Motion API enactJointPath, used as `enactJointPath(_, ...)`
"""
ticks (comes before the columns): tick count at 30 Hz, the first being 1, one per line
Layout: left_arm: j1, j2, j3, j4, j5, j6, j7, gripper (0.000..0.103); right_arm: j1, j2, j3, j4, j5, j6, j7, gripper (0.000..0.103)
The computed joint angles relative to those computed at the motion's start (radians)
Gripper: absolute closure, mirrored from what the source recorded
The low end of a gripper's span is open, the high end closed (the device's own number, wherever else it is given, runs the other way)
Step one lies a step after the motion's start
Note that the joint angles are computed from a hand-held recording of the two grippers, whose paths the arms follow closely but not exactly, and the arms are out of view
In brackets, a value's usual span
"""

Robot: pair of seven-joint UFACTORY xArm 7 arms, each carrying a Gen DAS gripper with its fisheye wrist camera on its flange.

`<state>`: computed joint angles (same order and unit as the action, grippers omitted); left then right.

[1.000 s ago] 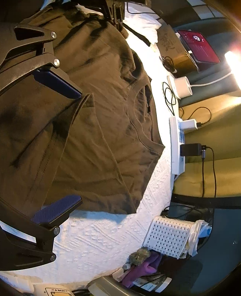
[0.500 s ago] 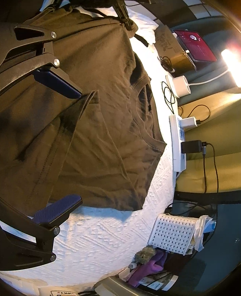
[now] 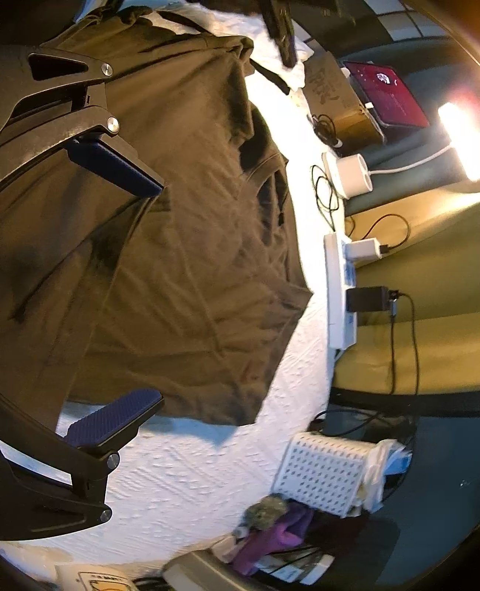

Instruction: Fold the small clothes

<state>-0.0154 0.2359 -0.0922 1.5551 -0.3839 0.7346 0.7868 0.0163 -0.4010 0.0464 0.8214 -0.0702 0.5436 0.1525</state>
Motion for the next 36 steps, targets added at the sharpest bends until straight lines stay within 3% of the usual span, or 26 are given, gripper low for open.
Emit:
enactJointPath(2, -0.027, 0.026, -0.01, 0.012, 0.044, 0.026, -0.002, 0.063, -0.001, 0.004, 0.003, 0.009, -0.006, 0.0, 0.0, 0.0)
enactJointPath(6, -0.046, 0.047, -0.047, 0.027, 0.015, 0.08, 0.074, 0.063, -0.005, 0.006, -0.002, 0.009, -0.01, 0.001, -0.004, 0.0)
enactJointPath(10, -0.09, 0.096, -0.05, 0.082, 0.055, 0.13, 0.056, 0.063, -0.018, 0.011, -0.008, 0.002, -0.01, -0.003, 0.007, 0.0)
enactJointPath(15, -0.126, 0.094, -0.052, 0.067, 0.107, 0.097, 0.053, 0.064, -0.023, 0.008, -0.019, -0.016, 0.001, -0.019, 0.008, 0.0)
enactJointPath(16, -0.125, 0.09, -0.056, 0.062, 0.105, 0.096, 0.068, 0.07, -0.025, 0.008, -0.022, -0.019, 0.003, -0.023, 0.009, 0.0)
enactJointPath(17, -0.122, 0.08, -0.063, 0.05, 0.097, 0.097, 0.093, 0.084, -0.026, 0.01, -0.023, -0.021, 0.007, -0.026, 0.01, 0.0)
enactJointPath(18, -0.117, 0.075, -0.07, 0.051, 0.083, 0.123, 0.121, 0.093, -0.026, 0.014, -0.025, -0.023, 0.012, -0.03, 0.01, 0.0)
enactJointPath(20, -0.129, 0.074, -0.065, 0.051, 0.093, 0.119, 0.124, 0.101, -0.025, 0.022, -0.028, -0.025, 0.02, -0.039, 0.008, 0.0)
enactJointPath(28, -0.177, 0.142, -0.037, 0.115, 0.201, -0.082, 0.003, 0.101, -0.019, 0.038, -0.036, -0.021, 0.044, -0.052, -0.016, 0.0)
enactJointPath(31, -0.175, 0.191, -0.048, 0.185, 0.215, -0.101, -0.002, 0.101, -0.028, 0.042, -0.036, -0.019, 0.041, -0.056, -0.01, 0.0)
enactJointPath(36, -0.193, 0.258, -0.019, 0.31, 0.29, 0.003, -0.075, 0.1, -0.038, 0.038, -0.032, -0.024, 0.032, -0.053, 0.001, 0.0)
